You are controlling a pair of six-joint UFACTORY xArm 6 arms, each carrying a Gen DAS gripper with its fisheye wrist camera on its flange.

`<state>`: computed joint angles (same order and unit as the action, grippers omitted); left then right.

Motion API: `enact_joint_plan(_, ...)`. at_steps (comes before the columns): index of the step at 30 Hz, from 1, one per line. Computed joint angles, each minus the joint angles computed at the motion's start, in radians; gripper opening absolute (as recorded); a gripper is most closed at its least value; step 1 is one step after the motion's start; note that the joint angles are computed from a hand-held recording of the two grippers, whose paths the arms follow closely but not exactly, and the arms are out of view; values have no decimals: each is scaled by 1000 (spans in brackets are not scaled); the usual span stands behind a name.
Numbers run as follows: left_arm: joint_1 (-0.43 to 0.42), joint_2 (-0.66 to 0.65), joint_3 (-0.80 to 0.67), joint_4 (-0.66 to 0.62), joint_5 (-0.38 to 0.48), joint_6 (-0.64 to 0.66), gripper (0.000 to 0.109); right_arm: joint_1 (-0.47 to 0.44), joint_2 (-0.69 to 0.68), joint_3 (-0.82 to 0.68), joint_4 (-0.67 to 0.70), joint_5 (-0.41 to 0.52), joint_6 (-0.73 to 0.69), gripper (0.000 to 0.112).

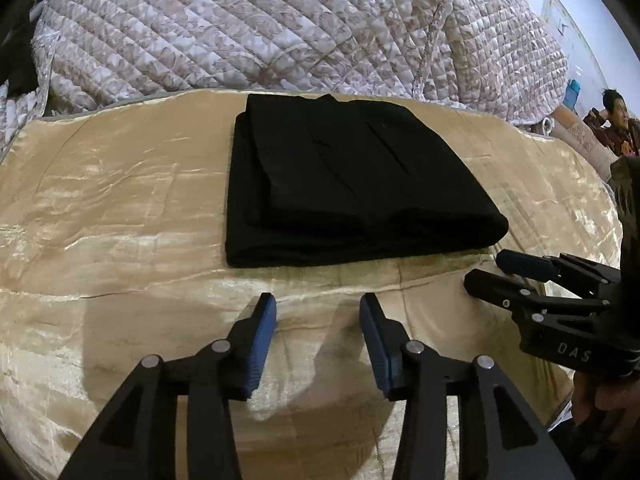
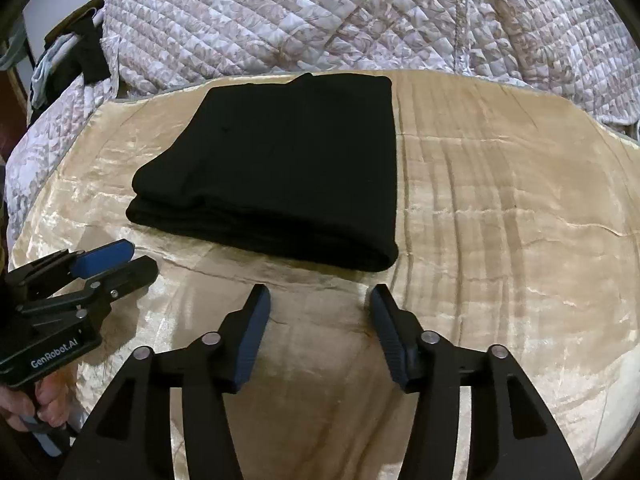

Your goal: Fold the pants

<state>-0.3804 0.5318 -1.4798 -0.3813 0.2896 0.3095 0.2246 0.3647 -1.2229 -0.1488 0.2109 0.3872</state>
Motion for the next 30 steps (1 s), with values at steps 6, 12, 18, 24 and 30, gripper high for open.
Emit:
enact_joint_plan(6,-1,1,2,44,-3,-20,50,2,7,-3,8,-3,-8,61)
enact_joint_plan(12,6,-9,8,110,-8,-93,50,0,7,0,1,-7,-10,65)
enact_joint_plan(18,9,1,1,150,-3,-119,53,2,12,-5,-25,-5,15,69)
enact_joint_plan(24,2,5,1,176,-4,-111,61,0,14,-4,-24,-14,10,70)
enact_joint_plan(30,-1,9,-3,200,-3,-122,66,1,14,-5,-34,-12,20,71)
